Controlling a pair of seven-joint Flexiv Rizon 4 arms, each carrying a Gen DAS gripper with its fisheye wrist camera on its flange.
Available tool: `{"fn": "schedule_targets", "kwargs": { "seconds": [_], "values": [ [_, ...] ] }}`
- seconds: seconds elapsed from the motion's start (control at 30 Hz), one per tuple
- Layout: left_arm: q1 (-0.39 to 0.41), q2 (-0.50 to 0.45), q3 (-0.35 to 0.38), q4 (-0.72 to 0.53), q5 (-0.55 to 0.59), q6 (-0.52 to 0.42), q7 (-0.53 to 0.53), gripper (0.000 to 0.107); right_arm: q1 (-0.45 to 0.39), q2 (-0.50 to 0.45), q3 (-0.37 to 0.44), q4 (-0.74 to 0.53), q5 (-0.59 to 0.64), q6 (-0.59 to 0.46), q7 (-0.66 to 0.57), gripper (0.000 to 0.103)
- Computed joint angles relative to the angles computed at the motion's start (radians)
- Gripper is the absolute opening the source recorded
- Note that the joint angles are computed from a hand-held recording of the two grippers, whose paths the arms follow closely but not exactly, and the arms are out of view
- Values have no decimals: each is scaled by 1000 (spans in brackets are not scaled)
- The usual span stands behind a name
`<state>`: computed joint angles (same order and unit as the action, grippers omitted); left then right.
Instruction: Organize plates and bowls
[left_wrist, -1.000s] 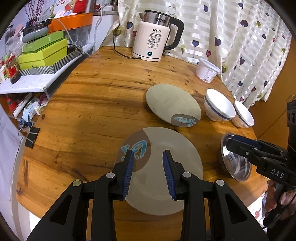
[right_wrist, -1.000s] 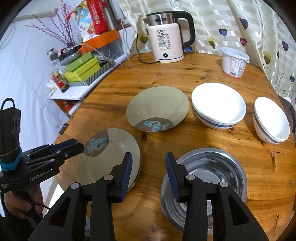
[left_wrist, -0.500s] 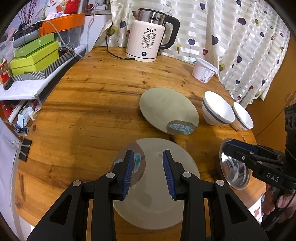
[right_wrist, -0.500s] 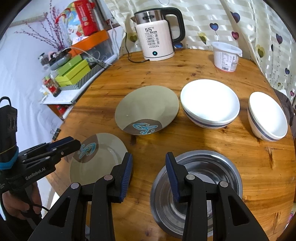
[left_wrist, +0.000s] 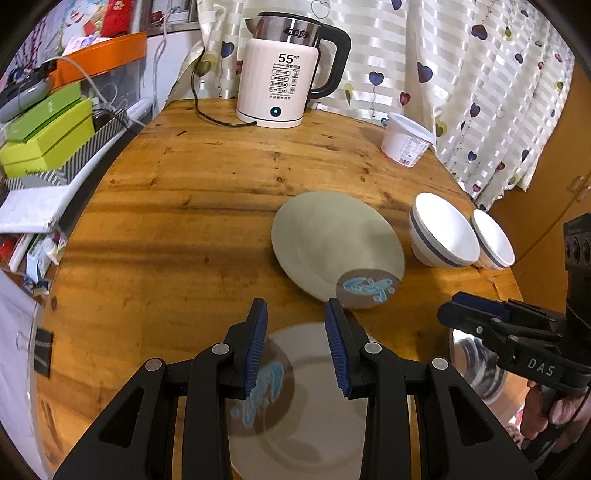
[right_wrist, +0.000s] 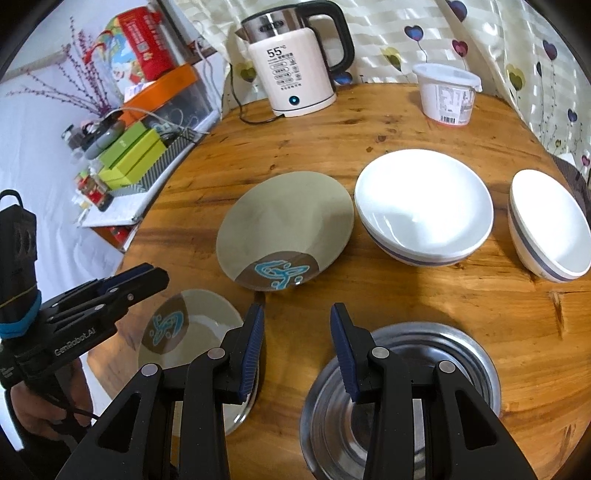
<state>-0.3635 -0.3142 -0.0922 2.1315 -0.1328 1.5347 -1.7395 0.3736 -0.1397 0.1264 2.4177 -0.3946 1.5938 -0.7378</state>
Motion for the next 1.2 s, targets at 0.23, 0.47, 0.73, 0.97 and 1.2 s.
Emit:
{"fn": "schedule_targets", "kwargs": {
  "seconds": [0.23,0.47,0.73,0.97,1.2],
  "values": [
    [47,-52,-39,-65,-32,-24,67,34,-34,-51,55,-61,107,-17,-48,37],
    [104,-98,-101,-107,-95,-45,142,34,-54,-90,90,-108,202,-37,-80,37],
    [152,-147,-158,-146,-166,-63,221,36,-54,-124,92,-142,250,-55,-81,37],
    [151,-187,-159,-187,-195,-91,250,38,-32,-146,61,-162,236,-69,-61,37],
    [141,-218,-145,-224,-204,-120,262,38,-32,-170,55,-184,234,-86,-48,37]
  ]
}}
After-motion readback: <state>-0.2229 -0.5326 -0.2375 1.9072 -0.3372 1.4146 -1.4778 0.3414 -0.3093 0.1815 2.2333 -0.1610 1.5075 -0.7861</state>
